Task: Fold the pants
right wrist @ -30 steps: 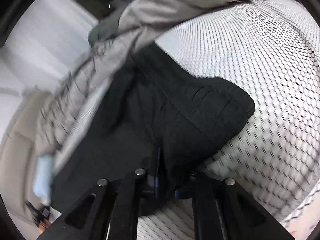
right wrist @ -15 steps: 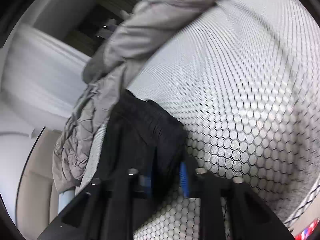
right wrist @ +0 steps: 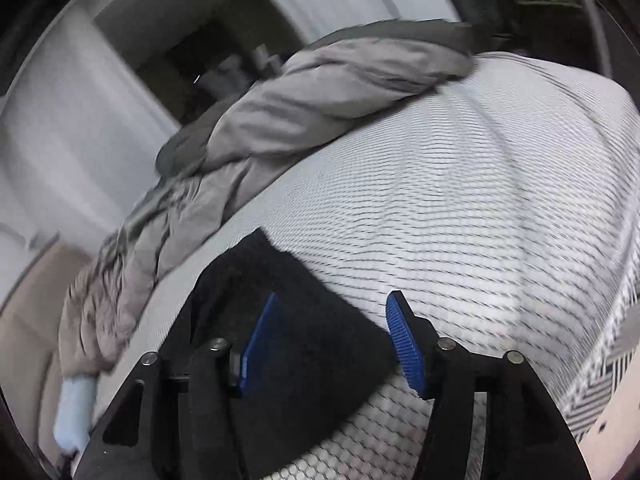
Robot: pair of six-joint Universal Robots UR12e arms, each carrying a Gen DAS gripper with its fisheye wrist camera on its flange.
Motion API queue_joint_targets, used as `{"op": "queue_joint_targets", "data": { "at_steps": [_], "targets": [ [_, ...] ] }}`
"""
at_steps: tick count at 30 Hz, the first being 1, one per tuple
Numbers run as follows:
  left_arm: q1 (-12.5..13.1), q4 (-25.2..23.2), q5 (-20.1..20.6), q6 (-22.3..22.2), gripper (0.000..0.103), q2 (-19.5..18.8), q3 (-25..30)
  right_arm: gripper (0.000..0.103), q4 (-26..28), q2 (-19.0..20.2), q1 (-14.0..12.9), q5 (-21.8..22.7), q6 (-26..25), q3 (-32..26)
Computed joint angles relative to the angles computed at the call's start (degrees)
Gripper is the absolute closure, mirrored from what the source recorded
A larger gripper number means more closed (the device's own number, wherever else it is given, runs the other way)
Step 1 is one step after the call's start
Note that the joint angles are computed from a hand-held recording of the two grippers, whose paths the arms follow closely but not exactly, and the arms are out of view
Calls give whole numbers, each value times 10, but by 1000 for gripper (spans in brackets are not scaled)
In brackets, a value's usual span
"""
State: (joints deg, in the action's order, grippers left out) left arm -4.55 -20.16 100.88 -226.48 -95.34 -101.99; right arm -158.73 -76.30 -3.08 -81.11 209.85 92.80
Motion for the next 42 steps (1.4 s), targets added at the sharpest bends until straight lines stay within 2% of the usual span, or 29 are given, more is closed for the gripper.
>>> {"op": "queue_joint_targets", "data": {
  "at_steps": [1, 3, 4, 6, 9, 12, 15, 16, 17, 18, 19, 21, 23, 24, 25, 26, 27, 28, 29, 30, 32, 34, 35, 37, 40, 42],
  "targets": [
    [-2, -3, -19, 19, 19, -8, 8, 31, 16, 6, -1, 5, -19, -12],
    [-7, 2, -41, 45, 11, -20, 21, 24, 44, 28, 7, 8, -43, -48],
    [-11, 7, -49, 59, 1, -26, 26, 13, 53, 39, 9, 4, -53, -66],
    [-20, 8, -50, 98, 1, -36, 38, 3, 67, 62, 14, -11, -70, -100],
    [-40, -6, -13, 124, 1, -50, 58, 3, 128, 95, 15, 2, -139, -159],
    [-48, -24, -20, 144, 1, -56, 68, 3, 213, 133, 22, 14, -230, -232],
    [-54, -35, -4, 154, 1, -58, 72, 3, 307, 171, 35, -11, -289, -302],
    [-54, -37, -3, 154, 1, -58, 72, 11, 336, 182, 39, -17, -307, -323],
    [-53, -41, -5, 151, 1, -57, 71, 22, 341, 184, 39, -12, -318, -326],
    [-51, -41, -6, 147, 1, -56, 70, 50, 351, 189, 40, 1, -329, -336],
    [-49, -42, -9, 142, 1, -56, 69, 59, 358, 193, 42, -2, -335, -344],
    [-44, -47, -15, 139, 1, -56, 68, 65, 324, 195, 46, -8, -343, -344],
    [-39, -53, -16, 137, 1, -57, 70, 65, 280, 196, 49, -20, -332, -338],
    [-38, -56, -18, 135, 1, -58, 71, 65, 281, 201, 49, -28, -312, -345],
    [-36, -60, -21, 136, 1, -59, 73, 55, 294, 211, 51, -44, -298, -359],
    [-36, -64, -21, 135, 1, -60, 74, 45, 321, 225, 56, -78, -298, -381],
    [-35, -69, -22, 134, 1, -61, 76, 24, 359, 243, 62, -127, -302, -408],
    [-35, -72, -21, 133, 1, -62, 77, 20, 384, 254, 65, -152, -302, -422],
    [-36, -76, -20, 133, 1, -63, 80, 20, 405, 260, 64, -153, -294, -432],
    [-37, -75, -19, 136, 1, -64, 82, 20, 405, 257, 61, -136, -277, -429],
    [-42, -72, -18, 149, 1, -68, 86, 20, 370, 236, 58, -123, -254, -399],
    [-52, -72, -15, 176, 1, -75, 97, 11, 329, 205, 64, -145, -250, -360],
    [-58, -73, -13, 187, 1, -78, 102, 8, 303, 185, 65, -136, -261, -334],
    [-73, -75, -22, 222, 1, -92, 123, 0, 246, 143, 70, -106, -291, -275],
    [-94, -76, -36, 241, 1, -117, 157, 0, 204, 109, 80, -57, -321, -221],
    [-105, -79, -71, 248, 1, -136, 183, 0, 210, 99, 86, -11, -321, -202]
  ]
}}
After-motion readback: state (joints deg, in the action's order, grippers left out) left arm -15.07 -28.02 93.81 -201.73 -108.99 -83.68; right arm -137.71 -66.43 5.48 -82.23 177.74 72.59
